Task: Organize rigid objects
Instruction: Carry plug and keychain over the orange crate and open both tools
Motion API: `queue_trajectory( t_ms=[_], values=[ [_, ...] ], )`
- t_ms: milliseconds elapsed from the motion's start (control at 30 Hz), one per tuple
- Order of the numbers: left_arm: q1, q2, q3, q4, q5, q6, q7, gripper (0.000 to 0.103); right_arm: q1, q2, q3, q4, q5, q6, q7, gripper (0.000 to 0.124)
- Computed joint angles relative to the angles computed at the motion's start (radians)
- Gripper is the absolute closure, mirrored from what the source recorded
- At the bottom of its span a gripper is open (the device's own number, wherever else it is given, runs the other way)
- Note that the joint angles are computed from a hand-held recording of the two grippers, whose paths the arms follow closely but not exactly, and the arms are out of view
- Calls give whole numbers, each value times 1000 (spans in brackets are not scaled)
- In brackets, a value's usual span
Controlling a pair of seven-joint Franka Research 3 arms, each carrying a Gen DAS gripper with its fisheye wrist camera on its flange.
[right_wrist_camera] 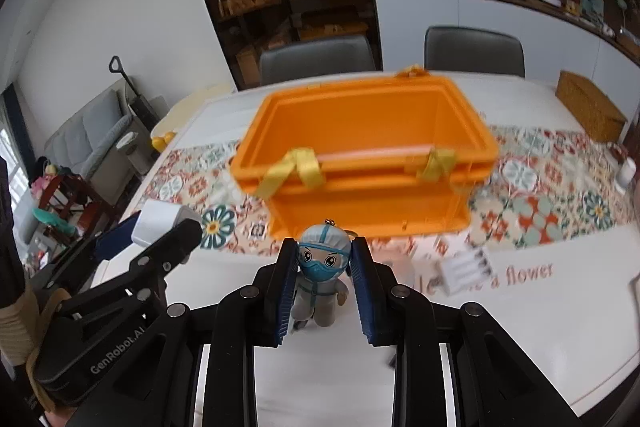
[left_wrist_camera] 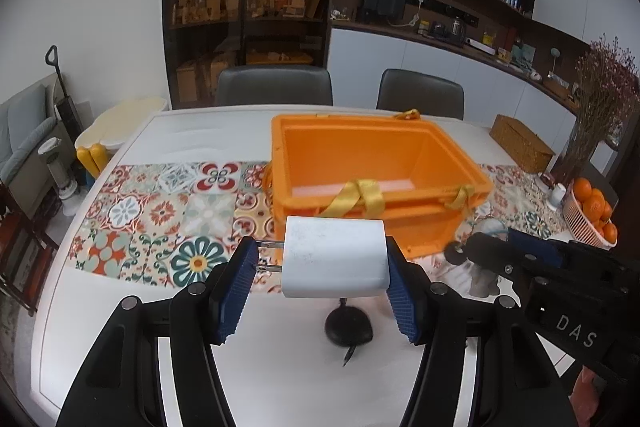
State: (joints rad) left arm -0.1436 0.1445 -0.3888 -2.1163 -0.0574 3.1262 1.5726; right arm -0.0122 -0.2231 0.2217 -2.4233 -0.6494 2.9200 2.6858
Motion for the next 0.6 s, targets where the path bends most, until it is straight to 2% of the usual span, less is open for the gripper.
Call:
queue_trajectory(
  t_ms=[133,200,233,300,333,467,600],
  values=[
    [-38,28,32,64,51,-23,-45,42,19,14,-42,28,62,10,-98,96],
    [-99,43,98,100,139,-27,-125,42,37,24,-73,38,129,28,-170,96],
    [-101,58,98,130,154,-39,-136,42,34,30,-79,47,148,30,-192,96],
    [-51,87,37,178,112,-67,-93,42,27,38,-88,62,179,33,-227,96],
    [-42,104,23,210,100,-92,-82,42,28,45,-96,73,202,34,-250,96],
    [-105,162,85,323,169,-150,-144,42,19,72,-114,126,250,13,-310,96],
    [-108,228,71,439,172,-223,-130,42,44,112,-159,188,349,-13,-424,96]
  ],
)
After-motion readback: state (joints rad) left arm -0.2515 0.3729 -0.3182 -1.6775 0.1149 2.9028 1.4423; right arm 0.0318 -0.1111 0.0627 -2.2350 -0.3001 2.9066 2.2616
